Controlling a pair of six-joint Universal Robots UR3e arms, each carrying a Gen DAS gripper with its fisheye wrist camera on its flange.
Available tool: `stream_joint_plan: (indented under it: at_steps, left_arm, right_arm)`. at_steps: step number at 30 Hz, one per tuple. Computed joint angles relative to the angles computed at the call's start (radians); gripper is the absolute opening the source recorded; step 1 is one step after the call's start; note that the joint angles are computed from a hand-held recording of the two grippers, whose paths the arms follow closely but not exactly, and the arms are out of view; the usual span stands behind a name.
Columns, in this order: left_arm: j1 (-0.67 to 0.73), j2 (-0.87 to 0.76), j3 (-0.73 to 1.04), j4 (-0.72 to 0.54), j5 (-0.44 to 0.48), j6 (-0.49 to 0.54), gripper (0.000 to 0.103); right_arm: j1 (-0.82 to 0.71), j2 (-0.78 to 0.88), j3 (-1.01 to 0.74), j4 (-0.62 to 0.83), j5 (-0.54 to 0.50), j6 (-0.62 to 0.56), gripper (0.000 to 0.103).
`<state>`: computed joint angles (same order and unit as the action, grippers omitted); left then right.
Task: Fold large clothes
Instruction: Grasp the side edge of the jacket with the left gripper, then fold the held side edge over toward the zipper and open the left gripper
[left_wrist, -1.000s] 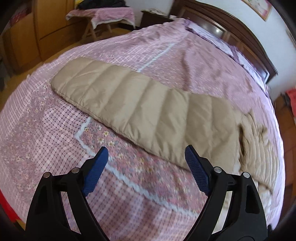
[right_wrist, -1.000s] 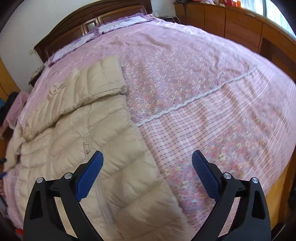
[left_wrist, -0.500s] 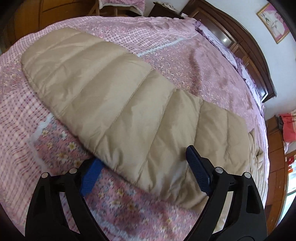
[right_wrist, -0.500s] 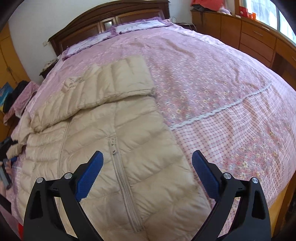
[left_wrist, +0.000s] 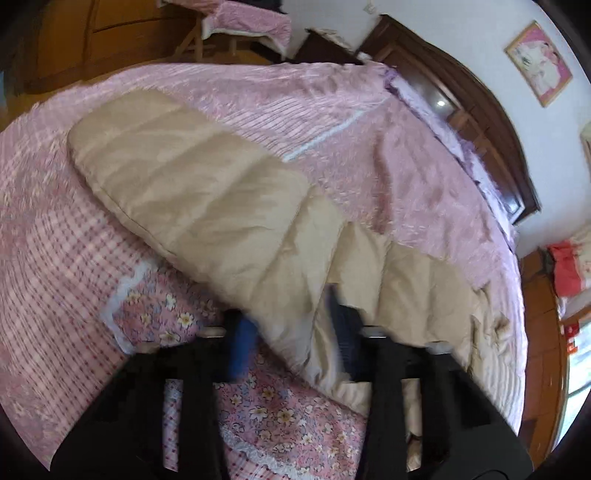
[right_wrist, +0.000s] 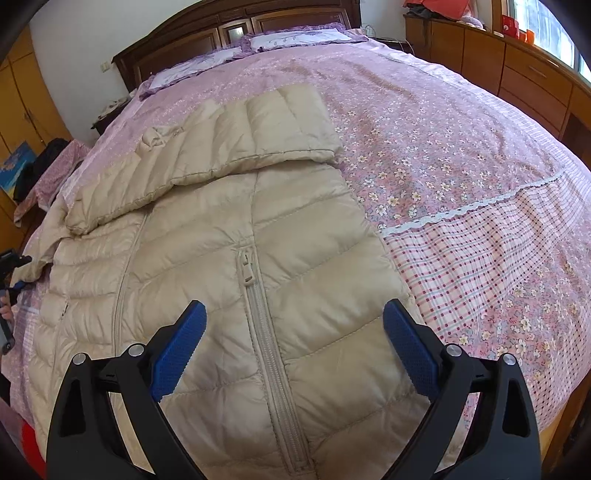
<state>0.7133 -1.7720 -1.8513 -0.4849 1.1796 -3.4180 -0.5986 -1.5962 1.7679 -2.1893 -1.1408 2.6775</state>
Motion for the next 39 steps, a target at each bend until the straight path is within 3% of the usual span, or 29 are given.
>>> stream_joint_plan:
  at_steps: [1,2,11,18,30,39]
  left_arm:
    - [0.006,0.008,0.006,-0.017,-0.025,0.024,0.007]
    - [0.011,0.023,0.0,-0.025,-0.044,0.04,0.005]
    - [-0.006,0.25,-0.014,-0.074,-0.088,0.128,0.003]
    - [-0.105,0.336,0.183,-0.212,-0.061,0.169,0.003]
    - [-0.564,0.073,0.544,-0.26,0.212,0.073,0.003]
    - [-0.784,-0.229,0.788,-0.329,0.3,0.041,0.003]
  right_arm:
    - [-0.002,-0.003,0.003,0.002,0.004,0.0,0.093]
    - [-0.007,-0.007,0.003,0.009,0.012,-0.002,0.093]
    - [-0.042,-0.054,-0.004,0.07,0.064,-0.046,0.093]
    - [-0.054,-0.057,-0.026,0.094,0.069,-0.058,0.093]
    - [-0.119,-0.017,-0.137,0.159,0.139,-0.077,0.093]
    - [-0.162,-0.01,-0.129,0.209,0.201,-0.106,0.093]
